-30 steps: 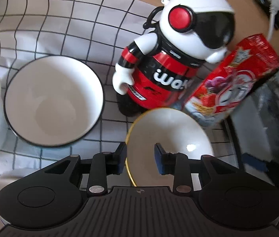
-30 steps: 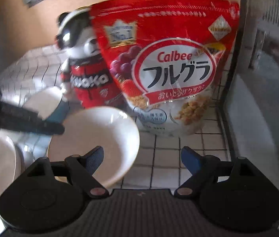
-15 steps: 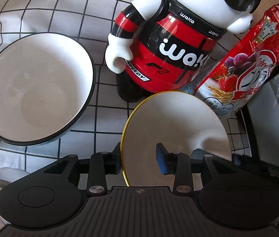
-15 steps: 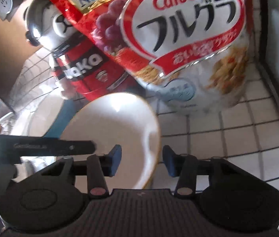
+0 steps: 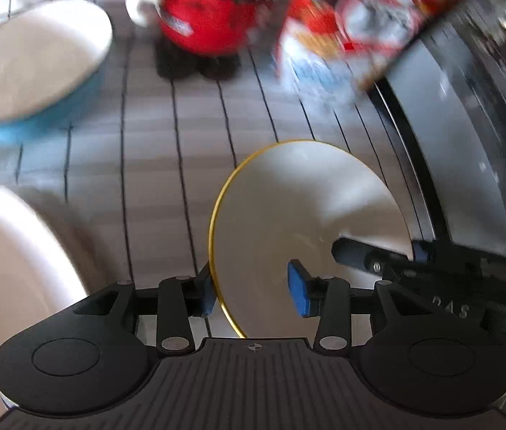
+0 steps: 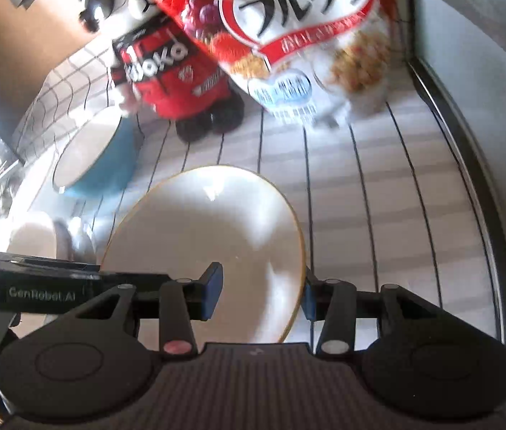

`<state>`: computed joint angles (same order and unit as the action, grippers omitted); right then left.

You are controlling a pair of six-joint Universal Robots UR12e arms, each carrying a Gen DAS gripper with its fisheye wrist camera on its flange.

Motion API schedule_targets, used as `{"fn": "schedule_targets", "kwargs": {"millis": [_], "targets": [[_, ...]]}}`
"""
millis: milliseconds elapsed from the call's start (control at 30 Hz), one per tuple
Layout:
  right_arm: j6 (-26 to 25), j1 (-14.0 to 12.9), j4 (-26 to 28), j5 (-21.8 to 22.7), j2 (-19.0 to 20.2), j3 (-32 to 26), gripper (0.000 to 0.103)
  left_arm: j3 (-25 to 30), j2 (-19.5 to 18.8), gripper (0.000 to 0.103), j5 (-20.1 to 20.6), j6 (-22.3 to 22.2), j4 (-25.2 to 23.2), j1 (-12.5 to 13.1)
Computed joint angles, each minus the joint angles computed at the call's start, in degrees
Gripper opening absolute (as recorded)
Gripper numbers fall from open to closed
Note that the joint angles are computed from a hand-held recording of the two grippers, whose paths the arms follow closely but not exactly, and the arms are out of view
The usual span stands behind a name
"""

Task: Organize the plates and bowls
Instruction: 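Lift the yellow-rimmed bowl with both tools and carry it toward the plate stack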

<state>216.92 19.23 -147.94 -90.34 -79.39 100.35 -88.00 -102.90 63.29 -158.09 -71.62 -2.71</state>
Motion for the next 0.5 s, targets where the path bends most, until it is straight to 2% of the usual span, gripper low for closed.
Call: {"fn": "schedule_targets", "kwargs": {"millis": [133, 333, 400, 500], "targets": [[2.57, 1.77, 2.22, -1.27, -2.61, 2.11, 0.045, -2.57, 2.97, 0.046, -0.23, 5.33, -3.62, 0.66], [5.13, 5.25, 5.87, -7.09, -4.78, 3.87, 0.046, -7.16, 7.22, 0.046, -4.17, 12.32, -7.33, 3.0], [5.42, 6.02, 6.55, -8.07, -4.97, 4.01, 0.048, -8.2, 7.79, 0.046, -6.18, 12.07, -7.43, 3.75], [3.14, 7.21, 6.63, -10.47, -4.99, 4.17, 0.049, -10.45, 8.59, 0.045, -9.58, 9.28, -3.98, 4.92]]}}
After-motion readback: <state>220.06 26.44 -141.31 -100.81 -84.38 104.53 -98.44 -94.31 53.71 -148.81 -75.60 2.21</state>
